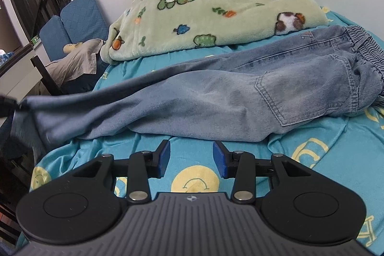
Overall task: Fold clothes
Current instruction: 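Grasp the jeans leg cuff with the left tool and lift it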
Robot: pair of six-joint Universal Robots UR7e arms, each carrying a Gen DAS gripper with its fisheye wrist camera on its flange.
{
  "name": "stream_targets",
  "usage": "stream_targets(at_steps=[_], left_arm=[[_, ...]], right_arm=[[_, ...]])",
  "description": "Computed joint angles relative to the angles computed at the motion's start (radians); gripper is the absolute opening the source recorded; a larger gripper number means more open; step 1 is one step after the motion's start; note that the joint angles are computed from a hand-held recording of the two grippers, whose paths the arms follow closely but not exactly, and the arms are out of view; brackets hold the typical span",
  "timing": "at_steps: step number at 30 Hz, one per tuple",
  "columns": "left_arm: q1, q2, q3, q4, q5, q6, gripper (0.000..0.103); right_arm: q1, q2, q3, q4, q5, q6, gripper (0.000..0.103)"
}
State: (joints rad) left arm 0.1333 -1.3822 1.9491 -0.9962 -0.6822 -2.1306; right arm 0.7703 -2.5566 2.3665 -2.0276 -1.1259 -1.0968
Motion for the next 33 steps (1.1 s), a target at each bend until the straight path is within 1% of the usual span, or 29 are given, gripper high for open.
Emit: stream_targets(at_steps=[2,5,8,12,13,16,18,19,21,22,23,24,26,28,30,32,33], left_arm=[[0.063,0.002,-0.021,-0.011,0.022,0.049,0.004],[0.149,-0.012,-0.024,-0.056,0.057,0.111,0.004],[0.242,-0.036,0.007,-0.174,0.091,0.187,0.004],[0.354,-0.036,0.066,-0.380,0.113,0.333,0.005],[0.376,-0.032,0.077,-0.426,0.113,0.367,0.005],[0.413,-0.030,0.124,-0.562,0.127,0.464,0.006],[0.419,-0.031,0.146,-0.606,0.140,0.487,0.008],[0.417,-0.035,0.155,-0.617,0.147,0.487,0.011],[0.400,-0.049,0.164,-0.600,0.158,0.446,0.027],[0.387,-0.056,0.164,-0.579,0.164,0.414,0.042],[0.366,-0.069,0.169,-0.560,0.171,0.380,0.046],[0.342,-0.085,0.178,-0.541,0.177,0.345,0.046],[0.286,-0.125,0.200,-0.499,0.183,0.256,0.054],[0.211,-0.177,0.235,-0.447,0.174,0.127,0.055],[0.130,-0.225,0.261,-0.376,0.163,-0.014,0.059],[0.031,-0.292,0.318,-0.365,0.135,-0.145,0.060],[-0.013,-0.320,0.345,-0.379,0.117,-0.183,0.060]], right_arm=[[0.015,0.018,0.004,-0.024,-0.015,0.020,0.042],[0.063,0.067,0.014,-0.090,-0.063,0.064,0.042],[0.104,0.111,0.024,-0.149,-0.098,0.103,0.042],[0.139,0.144,0.040,-0.213,-0.105,0.122,0.042],[0.148,0.154,0.044,-0.232,-0.108,0.125,0.042],[0.177,0.187,0.050,-0.270,-0.133,0.146,0.042],[0.192,0.204,0.053,-0.286,-0.151,0.159,0.042],[0.196,0.209,0.055,-0.291,-0.157,0.161,0.042],[0.199,0.212,0.056,-0.294,-0.160,0.162,0.042],[0.200,0.214,0.056,-0.295,-0.161,0.163,0.042],[0.201,0.213,0.056,-0.296,-0.162,0.163,0.042],[0.197,0.208,0.056,-0.294,-0.159,0.160,0.042],[0.181,0.195,0.054,-0.284,-0.144,0.153,0.042],[0.168,0.185,0.052,-0.275,-0.129,0.150,0.042],[0.159,0.176,0.050,-0.270,-0.121,0.146,0.042],[0.149,0.165,0.049,-0.258,-0.110,0.141,0.042],[0.145,0.159,0.048,-0.249,-0.105,0.138,0.042]])
